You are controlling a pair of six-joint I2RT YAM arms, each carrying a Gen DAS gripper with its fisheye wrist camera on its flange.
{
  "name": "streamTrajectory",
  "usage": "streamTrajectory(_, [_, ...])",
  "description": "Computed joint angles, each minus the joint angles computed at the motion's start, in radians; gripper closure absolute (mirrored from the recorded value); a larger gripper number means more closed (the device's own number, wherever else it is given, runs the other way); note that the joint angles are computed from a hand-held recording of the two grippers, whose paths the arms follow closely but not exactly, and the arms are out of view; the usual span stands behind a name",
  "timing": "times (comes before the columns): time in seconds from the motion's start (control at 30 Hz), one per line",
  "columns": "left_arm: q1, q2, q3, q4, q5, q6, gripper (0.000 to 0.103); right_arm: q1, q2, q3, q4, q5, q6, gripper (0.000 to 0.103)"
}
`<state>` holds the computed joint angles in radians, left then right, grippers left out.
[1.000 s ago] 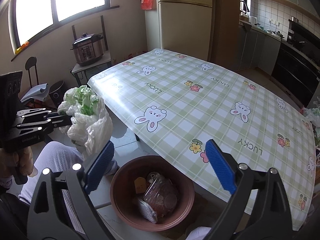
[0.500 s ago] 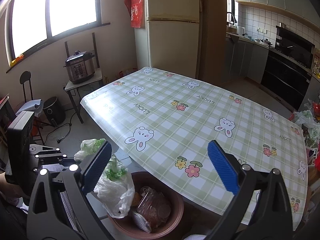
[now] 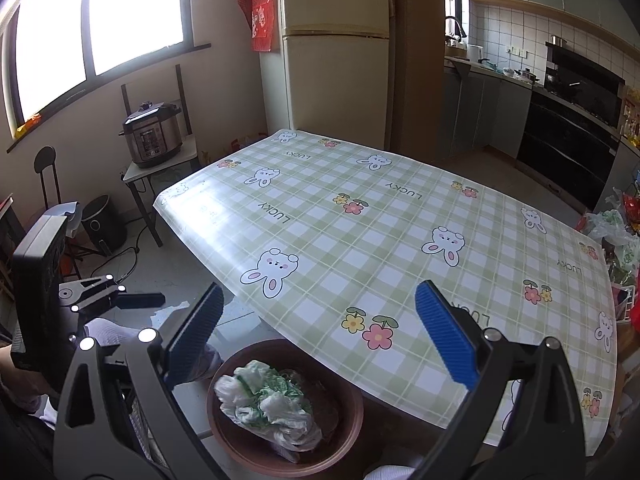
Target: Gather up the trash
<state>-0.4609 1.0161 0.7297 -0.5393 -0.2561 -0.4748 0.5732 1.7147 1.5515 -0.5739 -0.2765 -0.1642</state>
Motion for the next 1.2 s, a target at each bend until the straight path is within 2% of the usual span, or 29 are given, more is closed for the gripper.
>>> streamTrajectory(0.1, [0.014,-0.038,0.010,-0.034,-0.067,-0.019,0.012,0.005,0.006,0.002,-0.008,0.014,-0.005,0.008])
streamTrajectory(0.37, [0.031,-0.121,0.092,-0.157,-0.230,-0.047,0.006,0.025,0.001,0.018,-0.018,0.060,0.001,0.006])
streamTrajectory(0.5, [-0.005,-0.127,0.167,-0.203,-0.306,-0.031,0.006,0.043,-0.009,0.045,-0.033,0.103,0.006,0.006])
streamTrajectory(0.73, [-0.058,-0.120,0.269,-0.231,-0.377,0.010,0.006,0.062,-0.063,0.070,-0.055,0.171,0.024,0.006])
streamTrajectory(0.83, [-0.081,-0.114,0.318,-0.242,-0.404,0.035,0.006,0.053,-0.092,0.081,-0.061,0.170,0.050,0.006])
streamTrajectory(0.97, [-0.129,-0.092,0.398,-0.266,-0.486,0.061,0.006,0.054,-0.129,0.097,-0.071,0.185,0.064,0.006])
streamTrajectory(1.2, [-0.200,-0.050,0.532,-0.332,-0.590,0.064,0.006,0.060,-0.170,0.120,-0.071,0.197,0.089,0.006])
